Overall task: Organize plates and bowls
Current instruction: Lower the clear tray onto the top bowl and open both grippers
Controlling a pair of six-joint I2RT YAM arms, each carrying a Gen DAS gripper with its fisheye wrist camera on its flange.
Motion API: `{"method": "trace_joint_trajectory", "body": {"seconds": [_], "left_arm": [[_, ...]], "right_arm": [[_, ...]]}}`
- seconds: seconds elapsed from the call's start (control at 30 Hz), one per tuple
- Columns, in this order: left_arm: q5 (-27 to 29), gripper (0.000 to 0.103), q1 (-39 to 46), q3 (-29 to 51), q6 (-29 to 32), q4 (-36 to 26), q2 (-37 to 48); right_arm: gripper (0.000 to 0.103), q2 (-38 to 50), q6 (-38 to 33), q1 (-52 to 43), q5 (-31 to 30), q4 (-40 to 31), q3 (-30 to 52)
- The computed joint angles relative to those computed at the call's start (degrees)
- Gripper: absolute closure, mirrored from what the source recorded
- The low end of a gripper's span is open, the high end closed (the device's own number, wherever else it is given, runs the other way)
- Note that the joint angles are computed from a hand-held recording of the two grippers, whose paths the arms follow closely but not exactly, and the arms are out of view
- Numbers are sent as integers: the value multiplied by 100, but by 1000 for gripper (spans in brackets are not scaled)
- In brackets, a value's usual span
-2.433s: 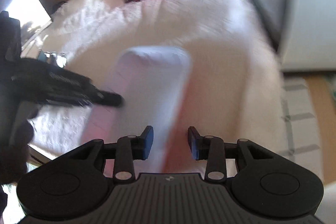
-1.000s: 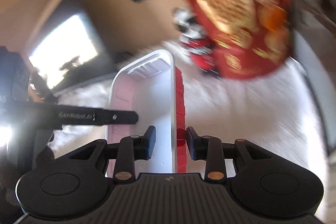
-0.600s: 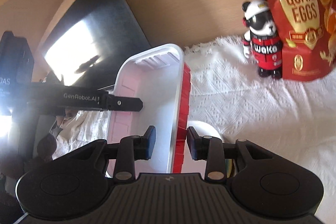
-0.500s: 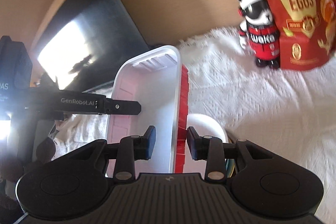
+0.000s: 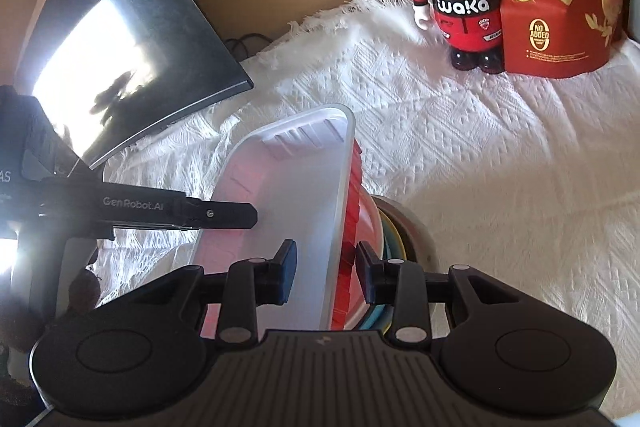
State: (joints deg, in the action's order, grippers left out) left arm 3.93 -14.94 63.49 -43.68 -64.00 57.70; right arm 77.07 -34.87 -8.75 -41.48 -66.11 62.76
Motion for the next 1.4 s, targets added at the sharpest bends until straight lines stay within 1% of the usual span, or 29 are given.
{"method": "trace_joint_trajectory", "body": {"seconds": [0.07,0.2,0.27,0.4,0.5,0.63,0.83,0.97,1.17,1.4], "left_arm": [[41,84,70,-11,-46,-85,-57],[-68,84,136,63,-97,-231,-174],[-52,84,137,77,-94,-259,-138],[-175,84,-134,-37,-315,-161,-85],[-222,84,-219,-91,-387,-64,-114],[-224,84,-140,-18,-318,-103,-105],[52,84,79,97,-228,-272,-188],[-8,84,-39,256,-235,-450,-238],[-215,84,-200,363,-309,-404,-270],[-23,84,-12,170,-278,-296,-272]], "right_arm": [[70,20,-48,20,-7,-52,13],[70,7,-132,136,-74,-169,-29],[70,-52,-118,209,-63,-108,-86],[70,-111,-43,263,115,170,-221],[70,41,-136,168,82,96,-170],[70,86,-214,185,51,65,-159],[70,36,-240,172,-13,157,-152],[70,114,-394,80,-133,18,-12],[69,-48,-488,118,-209,83,27],[69,-7,-410,231,-166,181,56]]}}
